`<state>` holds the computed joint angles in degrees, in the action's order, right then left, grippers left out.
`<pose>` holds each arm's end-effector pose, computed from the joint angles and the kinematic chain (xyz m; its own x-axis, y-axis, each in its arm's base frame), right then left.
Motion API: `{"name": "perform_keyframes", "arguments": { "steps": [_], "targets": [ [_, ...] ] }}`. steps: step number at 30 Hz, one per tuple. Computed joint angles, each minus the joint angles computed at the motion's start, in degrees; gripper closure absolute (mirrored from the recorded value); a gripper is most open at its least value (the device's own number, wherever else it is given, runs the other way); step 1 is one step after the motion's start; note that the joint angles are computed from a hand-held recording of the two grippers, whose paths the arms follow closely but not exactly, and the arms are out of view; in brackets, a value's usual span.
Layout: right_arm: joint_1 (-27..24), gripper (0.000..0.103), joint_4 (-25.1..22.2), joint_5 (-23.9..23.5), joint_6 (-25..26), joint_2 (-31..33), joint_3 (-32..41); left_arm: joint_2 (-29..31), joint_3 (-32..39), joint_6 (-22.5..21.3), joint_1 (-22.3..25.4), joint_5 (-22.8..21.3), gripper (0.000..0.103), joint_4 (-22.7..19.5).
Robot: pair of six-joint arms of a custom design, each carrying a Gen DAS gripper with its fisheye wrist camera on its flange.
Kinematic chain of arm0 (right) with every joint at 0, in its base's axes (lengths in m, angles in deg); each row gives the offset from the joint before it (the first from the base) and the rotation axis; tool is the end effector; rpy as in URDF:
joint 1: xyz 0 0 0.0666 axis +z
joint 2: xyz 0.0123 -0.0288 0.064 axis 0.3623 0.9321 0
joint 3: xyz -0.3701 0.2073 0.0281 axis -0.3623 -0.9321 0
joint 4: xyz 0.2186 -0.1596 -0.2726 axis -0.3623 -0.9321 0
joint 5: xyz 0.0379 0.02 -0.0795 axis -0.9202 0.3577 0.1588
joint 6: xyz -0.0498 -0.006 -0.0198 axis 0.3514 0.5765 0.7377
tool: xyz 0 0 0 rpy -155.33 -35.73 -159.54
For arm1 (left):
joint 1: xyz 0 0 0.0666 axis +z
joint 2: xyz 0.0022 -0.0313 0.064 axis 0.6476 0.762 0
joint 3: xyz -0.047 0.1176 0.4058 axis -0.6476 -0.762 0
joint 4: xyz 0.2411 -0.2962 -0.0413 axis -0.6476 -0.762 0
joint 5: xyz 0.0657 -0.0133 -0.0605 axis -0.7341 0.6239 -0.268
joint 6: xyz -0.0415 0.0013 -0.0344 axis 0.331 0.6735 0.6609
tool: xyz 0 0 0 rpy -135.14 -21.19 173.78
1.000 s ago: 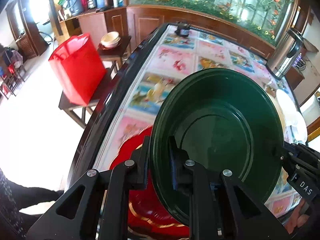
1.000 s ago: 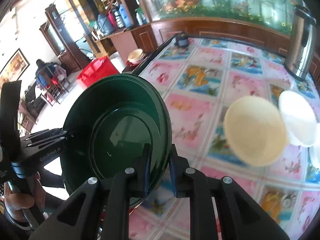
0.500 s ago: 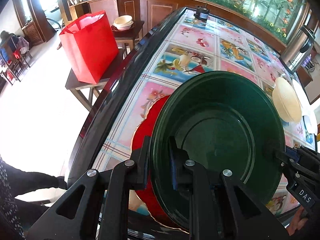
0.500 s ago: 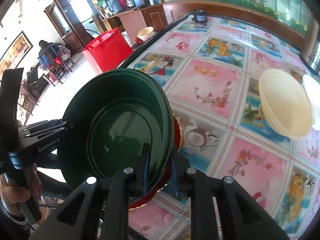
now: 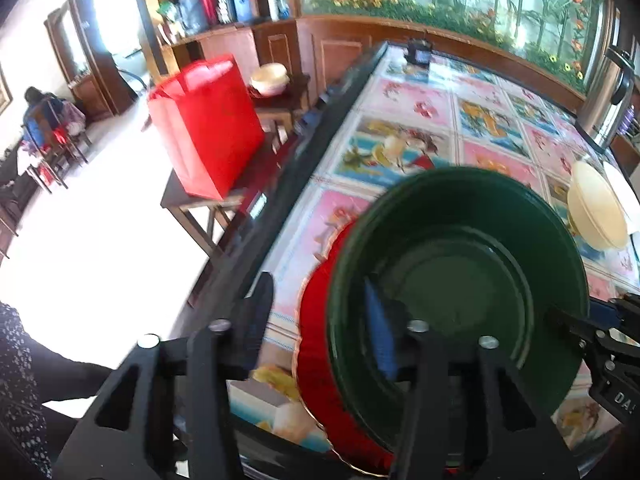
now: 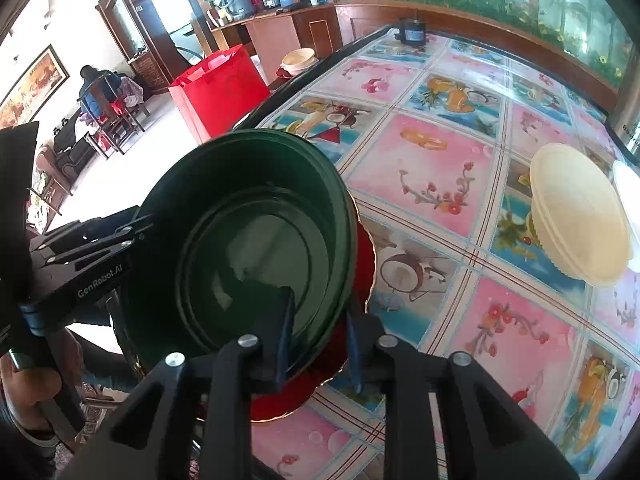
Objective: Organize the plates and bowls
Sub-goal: 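Lift the green basin and lower it onto the stacked red plates, then open the left tool to release the green basin's rim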
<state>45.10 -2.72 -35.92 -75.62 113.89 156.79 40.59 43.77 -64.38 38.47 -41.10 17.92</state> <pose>0.5971 0.2597 0.3878 -0.8571 0.1540 -0.4915 0.0742 0.9812 0.1780 0.6429 -0.0251 0.4033 -0.7528 0.2770 -0.5971 0.2909 0.9538 0.0757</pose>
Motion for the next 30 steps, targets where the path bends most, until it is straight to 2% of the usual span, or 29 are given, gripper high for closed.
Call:
{"name": "perform_keyframes", "arguments": {
  "steps": [3,8,12,15,17,21,25,30],
  "targets": [
    [0.35,0.075,0.16,1.68,0.34,-0.41,-0.23,-1.39,-2.1,0.36,0.03,-1.12,0.044,4.09],
    [0.79,0.069,2.2,4.52,0.26,-2.11,-2.17,-3.56,-5.0,1.31,-0.07,-0.65,0.044,9.05],
    [1.68,0.051,6.53,8.39,0.3,-5.28,-6.05,-5.39,-6.9,3.85,-0.49,1.77,0.044,11.42],
    [1.92,0.048,9.03,10.82,0.14,-7.29,-8.55,-7.13,-8.62,5.43,-1.33,3.53,0.044,13.3],
    [1.75,0.046,10.46,11.72,-0.45,-8.74,-10.37,-8.1,-9.37,5.59,-2.15,4.52,0.043,13.72],
    [0.97,0.038,13.21,13.89,-2.09,-12.03,-14.67,-9.86,-10.94,4.72,-4.41,5.31,0.035,14.14],
    [-0.29,0.034,14.73,14.38,-4.01,-14.9,-18.39,-10.99,-11.91,2.74,-7.54,3.25,0.035,14.57],
    [-1.95,0.03,15.33,15.69,-6.48,-18.73,-22.81,-11.2,-11.74,1.81,-9.86,5.33,0.035,13.66]
  ]
}}
